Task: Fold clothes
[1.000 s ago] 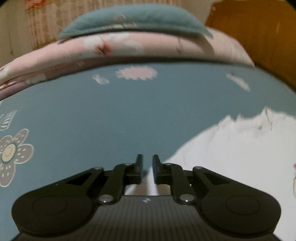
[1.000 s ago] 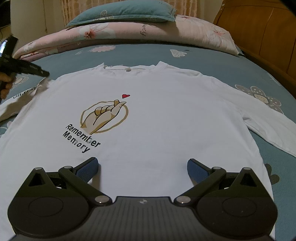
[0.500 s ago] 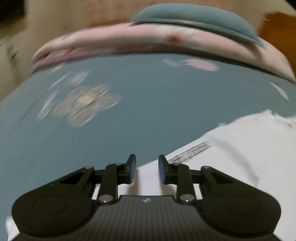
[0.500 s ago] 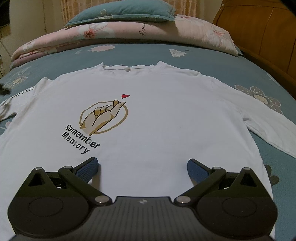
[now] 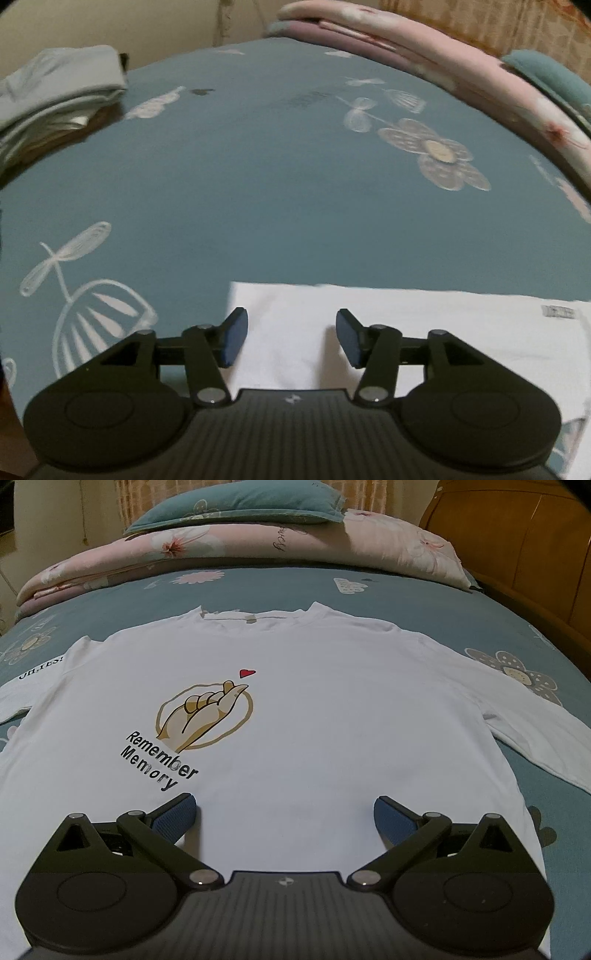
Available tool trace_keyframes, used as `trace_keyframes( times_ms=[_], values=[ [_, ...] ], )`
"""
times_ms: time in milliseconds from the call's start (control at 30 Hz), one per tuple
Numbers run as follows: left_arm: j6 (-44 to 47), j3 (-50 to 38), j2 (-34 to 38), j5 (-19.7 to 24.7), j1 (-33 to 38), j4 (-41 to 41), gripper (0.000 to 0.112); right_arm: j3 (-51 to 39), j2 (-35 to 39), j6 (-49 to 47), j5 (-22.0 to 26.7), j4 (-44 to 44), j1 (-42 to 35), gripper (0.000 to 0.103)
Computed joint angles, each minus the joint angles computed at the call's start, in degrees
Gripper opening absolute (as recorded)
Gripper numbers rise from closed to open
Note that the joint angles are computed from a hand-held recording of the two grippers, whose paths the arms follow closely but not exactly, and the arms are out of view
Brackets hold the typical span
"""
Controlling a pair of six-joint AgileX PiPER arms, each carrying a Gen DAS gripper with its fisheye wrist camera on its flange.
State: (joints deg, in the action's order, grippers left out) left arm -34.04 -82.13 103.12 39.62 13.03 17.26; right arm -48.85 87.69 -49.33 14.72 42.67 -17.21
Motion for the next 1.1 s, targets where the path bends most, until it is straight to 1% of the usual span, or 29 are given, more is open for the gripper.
trace_keyframes(
  times_ms=[100, 233, 267, 333, 367, 400, 467, 500, 533, 567, 633, 700, 767, 800, 833, 900, 967, 1000, 1067, 1100],
  values=[
    [-4.9, 1.5, 0.5, -2.4, 0.9, 4.4, 0.054, 0.2, 0.2, -0.9, -0.8, 0.8, 0.3, 0.103],
    [-4.4, 3.6, 0.6, -6.2, 2.3, 1.9, 0.058, 0.2, 0.4, -1.6, -1.7, 1.4, 0.7, 0.103],
    [-4.6, 3.7, 0.9, -6.7, 2.1, 2.4, 0.059, 0.2, 0.5, -1.8, -1.8, 1.7, 0.8, 0.103],
    [-7.3, 3.9, 1.2, -6.4, 0.5, 6.3, 0.058, 0.2, 0.5, -1.9, -1.9, 1.8, 0.8, 0.103],
    [-8.7, 3.5, 1.5, -5.4, -0.3, 7.8, 0.057, 0.2, 0.5, -1.5, -2.0, 1.5, 0.9, 0.103],
    [-9.1, 2.8, 1.7, -4.2, -1.0, 8.3, 0.053, 0.2, 0.5, -1.4, -2.0, 1.4, 0.9, 0.103],
    [-7.1, 0.9, 2.4, -2.5, -1.9, 7.3, 0.018, 0.1, 0.5, -0.7, -1.9, 0.7, 0.9, 0.103],
    [-7.9, -0.6, 2.9, 0.2, -3.3, 9.6, 0.007, 0.0, 0.5, -0.2, -1.7, 0.1, 0.9, 0.103],
    [-9.1, -2.2, 3.6, 3.6, -4.9, 12.8, 0.002, 0.0, 0.5, 0.3, -1.5, -0.4, 0.9, 0.103],
    [-9.6, -3.1, 3.9, 5.4, -5.6, 14.0, 0.0, -0.1, 0.5, 0.6, -1.3, -0.7, 0.8, 0.103],
    [-10.0, -4.0, 3.6, 6.6, -5.8, 14.0, 0.0, -0.3, 0.4, 1.1, -0.9, -1.2, 0.7, 0.103],
    [-11.2, -4.8, 3.6, 8.4, -5.8, 16.0, 0.0, -0.5, 0.5, 1.7, -0.6, -1.7, 0.6, 0.103],
    [-10.9, -6.0, 4.5, 11.8, -5.7, 18.2, 0.0, -0.6, 0.5, 2.6, -0.4, -2.6, 0.7, 0.103],
    [-10.1, -6.2, 4.5, 12.3, -5.3, 17.7, 0.0, -0.6, 0.4, 3.2, -0.3, -3.1, 0.7, 0.103],
    [-9.1, -6.1, 4.2, 12.0, -4.5, 16.2, 0.0, -0.7, 0.4, 3.6, -0.2, -3.5, 0.7, 0.103],
    [-7.8, -4.7, 2.2, 8.9, -3.5, 12.7, 0.0, -0.7, 0.4, 4.1, 0.0, -3.9, 0.7, 0.103],
    [-2.4, -4.9, 1.2, 7.0, -3.3, 7.6, 0.018, -0.7, 0.4, 4.2, -0.1, -4.0, 0.7, 0.103],
    [-1.3, -5.1, 1.0, 6.7, -3.9, 7.0, 0.025, -0.7, 0.4, 4.2, -0.2, -4.0, 0.8, 0.103],
    [-1.4, -4.8, 0.7, 6.3, -5.2, 8.0, 0.058, -0.6, 0.4, 4.1, -0.2, -3.9, 0.8, 0.103],
    [-1.0, -4.5, 0.6, 5.8, -5.3, 7.8, 0.062, -0.7, 0.4, 3.9, -0.1, -3.8, 0.8, 0.103]
  ],
)
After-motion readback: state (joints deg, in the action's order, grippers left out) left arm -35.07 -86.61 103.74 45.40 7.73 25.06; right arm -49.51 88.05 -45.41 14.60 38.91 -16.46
